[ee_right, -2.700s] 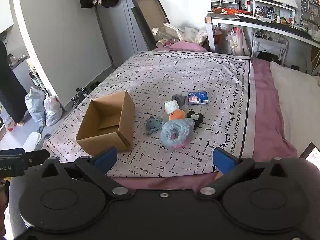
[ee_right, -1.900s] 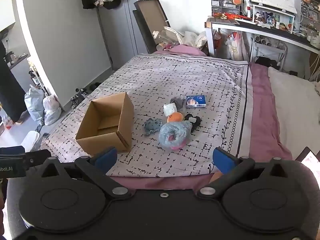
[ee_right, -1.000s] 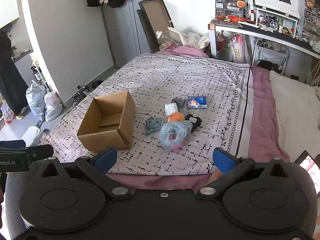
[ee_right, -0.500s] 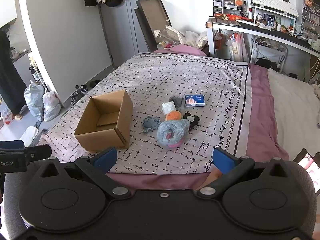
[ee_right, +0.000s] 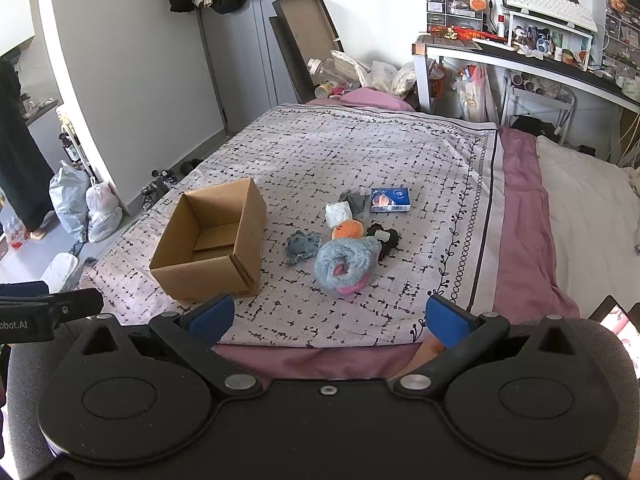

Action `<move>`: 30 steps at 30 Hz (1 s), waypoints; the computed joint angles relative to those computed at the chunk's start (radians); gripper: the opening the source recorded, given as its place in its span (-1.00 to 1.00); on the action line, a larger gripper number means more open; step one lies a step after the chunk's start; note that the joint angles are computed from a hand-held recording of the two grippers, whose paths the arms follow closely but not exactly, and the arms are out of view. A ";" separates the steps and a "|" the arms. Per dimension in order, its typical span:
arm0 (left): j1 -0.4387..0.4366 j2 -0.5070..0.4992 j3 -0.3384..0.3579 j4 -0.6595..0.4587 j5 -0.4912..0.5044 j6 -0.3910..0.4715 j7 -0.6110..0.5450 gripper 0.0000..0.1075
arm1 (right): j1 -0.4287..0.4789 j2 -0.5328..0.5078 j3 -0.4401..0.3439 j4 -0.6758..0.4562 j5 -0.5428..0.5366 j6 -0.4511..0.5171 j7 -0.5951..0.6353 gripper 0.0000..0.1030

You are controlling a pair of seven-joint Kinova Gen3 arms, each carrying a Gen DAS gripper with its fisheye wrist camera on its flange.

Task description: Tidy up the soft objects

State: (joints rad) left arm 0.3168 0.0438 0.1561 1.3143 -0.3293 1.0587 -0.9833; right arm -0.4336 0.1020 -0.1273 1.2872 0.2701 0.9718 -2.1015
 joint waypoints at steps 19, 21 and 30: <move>0.031 0.060 -0.014 -0.021 -0.017 -0.026 0.033 0.90 | 0.063 0.028 0.020 0.029 -0.130 -0.087 0.078 1.00; 0.031 0.072 -0.018 -0.030 -0.005 -0.031 0.029 0.90 | 0.066 0.033 0.025 0.033 -0.130 -0.097 0.071 1.00; 0.039 0.130 -0.040 -0.073 0.031 -0.072 0.013 0.87 | 0.096 0.081 0.047 0.012 -0.168 -0.117 0.047 0.99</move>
